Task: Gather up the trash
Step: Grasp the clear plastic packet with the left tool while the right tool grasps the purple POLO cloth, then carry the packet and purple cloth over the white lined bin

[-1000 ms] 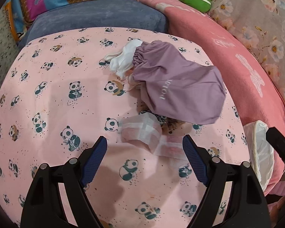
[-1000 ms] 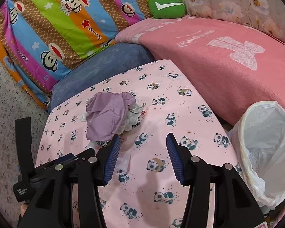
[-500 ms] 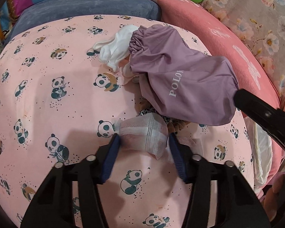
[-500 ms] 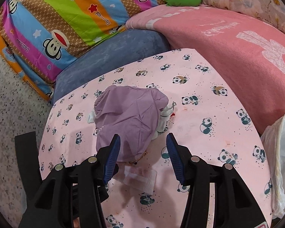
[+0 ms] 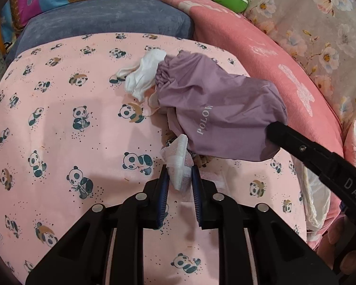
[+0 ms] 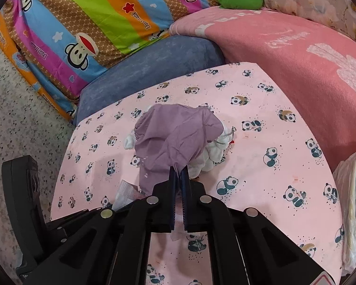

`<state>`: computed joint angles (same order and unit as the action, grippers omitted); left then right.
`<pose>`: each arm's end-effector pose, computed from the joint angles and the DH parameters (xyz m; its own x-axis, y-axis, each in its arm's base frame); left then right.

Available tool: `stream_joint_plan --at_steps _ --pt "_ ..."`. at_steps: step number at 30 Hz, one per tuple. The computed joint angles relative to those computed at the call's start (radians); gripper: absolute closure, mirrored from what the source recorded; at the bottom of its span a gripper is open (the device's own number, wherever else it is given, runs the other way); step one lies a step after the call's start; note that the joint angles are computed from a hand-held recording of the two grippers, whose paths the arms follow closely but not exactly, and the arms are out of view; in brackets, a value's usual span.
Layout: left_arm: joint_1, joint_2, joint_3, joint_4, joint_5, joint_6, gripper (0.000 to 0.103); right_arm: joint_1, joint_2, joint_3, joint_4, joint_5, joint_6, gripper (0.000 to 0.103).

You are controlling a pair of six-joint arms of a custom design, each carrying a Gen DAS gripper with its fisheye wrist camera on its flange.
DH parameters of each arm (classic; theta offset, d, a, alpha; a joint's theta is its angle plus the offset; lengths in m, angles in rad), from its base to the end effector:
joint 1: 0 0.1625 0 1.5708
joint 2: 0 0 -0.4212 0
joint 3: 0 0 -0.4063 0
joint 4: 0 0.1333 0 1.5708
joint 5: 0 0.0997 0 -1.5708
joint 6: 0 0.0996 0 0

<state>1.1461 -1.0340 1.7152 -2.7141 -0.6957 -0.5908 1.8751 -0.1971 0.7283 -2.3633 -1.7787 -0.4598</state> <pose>-0.0762 -0.6775 0.2559 -0.8076 -0.4939 -0.3223 -0.0975 0.6508 -0.7530 0.3727 -0.8104 -0.0292 -0.7224 -0.6261 0.2933 -0.6807 0.7184 -0.1430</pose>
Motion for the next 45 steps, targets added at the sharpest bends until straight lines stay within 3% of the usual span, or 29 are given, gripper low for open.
stream_joint_plan --at_steps 9,20,32,45 --pt "-0.060 0.001 -0.011 -0.023 0.061 0.038 0.084 0.012 -0.129 0.137 -0.147 0.086 -0.021 0.098" --pt "-0.122 0.082 -0.109 -0.035 0.086 0.124 0.084 -0.009 -0.266 0.259 -0.281 0.096 -0.008 0.098" --pt "-0.163 0.250 -0.304 -0.012 0.044 0.245 0.084 -0.097 -0.391 0.348 -0.359 0.077 0.040 0.098" --pt "-0.191 0.445 -0.558 0.096 -0.016 0.321 0.084 -0.193 -0.452 0.354 -0.373 0.074 0.084 0.098"
